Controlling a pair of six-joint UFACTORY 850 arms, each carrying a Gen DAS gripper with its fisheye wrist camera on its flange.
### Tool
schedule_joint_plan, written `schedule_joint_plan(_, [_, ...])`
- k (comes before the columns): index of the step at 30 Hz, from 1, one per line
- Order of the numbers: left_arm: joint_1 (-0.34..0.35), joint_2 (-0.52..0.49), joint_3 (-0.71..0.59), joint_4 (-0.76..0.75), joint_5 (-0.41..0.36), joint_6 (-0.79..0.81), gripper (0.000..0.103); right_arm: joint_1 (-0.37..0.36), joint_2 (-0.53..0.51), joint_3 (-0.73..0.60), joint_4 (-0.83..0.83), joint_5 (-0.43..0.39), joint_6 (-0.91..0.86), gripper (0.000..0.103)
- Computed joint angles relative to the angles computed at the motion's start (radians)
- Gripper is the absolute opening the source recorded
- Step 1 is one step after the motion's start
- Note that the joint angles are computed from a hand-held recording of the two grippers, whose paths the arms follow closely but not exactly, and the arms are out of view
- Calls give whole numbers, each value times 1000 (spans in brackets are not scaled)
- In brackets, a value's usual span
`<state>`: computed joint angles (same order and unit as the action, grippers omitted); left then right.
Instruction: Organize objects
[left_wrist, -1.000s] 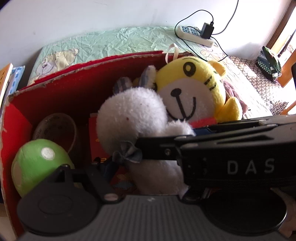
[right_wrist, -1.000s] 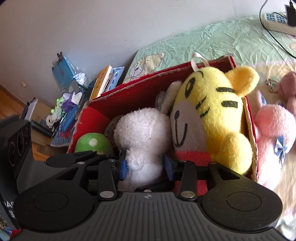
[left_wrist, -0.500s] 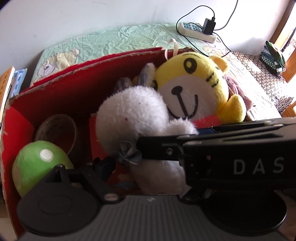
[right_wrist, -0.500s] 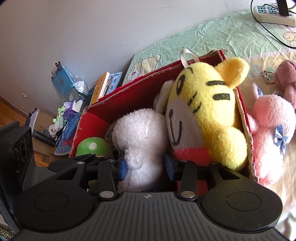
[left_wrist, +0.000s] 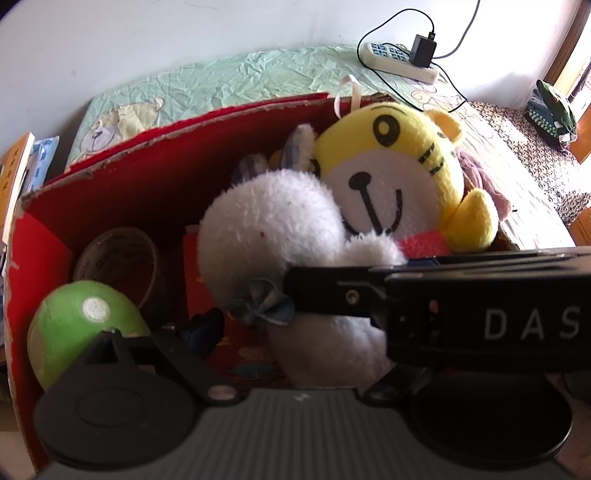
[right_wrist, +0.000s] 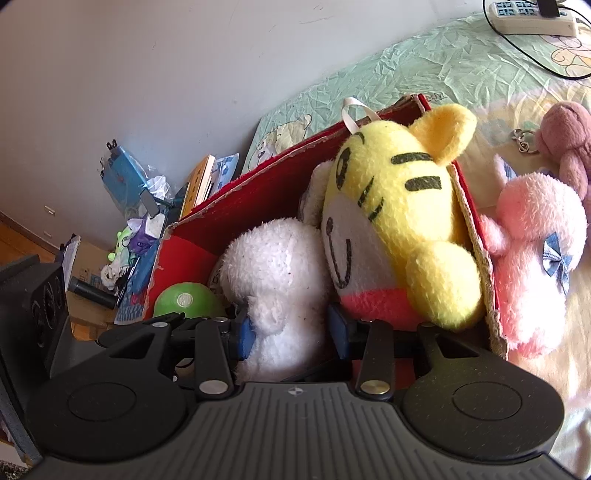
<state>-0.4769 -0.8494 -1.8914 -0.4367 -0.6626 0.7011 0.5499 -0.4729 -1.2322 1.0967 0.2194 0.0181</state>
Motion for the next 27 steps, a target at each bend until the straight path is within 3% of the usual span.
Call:
schedule_joint_plan(9, [-9, 0, -7, 49, 5, -44, 94, 7, 14, 19, 10, 37, 14, 42])
schedule_joint_plan(12, [-13, -1, -8, 69, 6, -63, 95, 10, 11, 11, 72, 40, -53, 41])
schedule_joint_plan(27, [-23, 6, 3, 131, 30, -133, 100, 10, 25, 31, -23, 42, 48, 40])
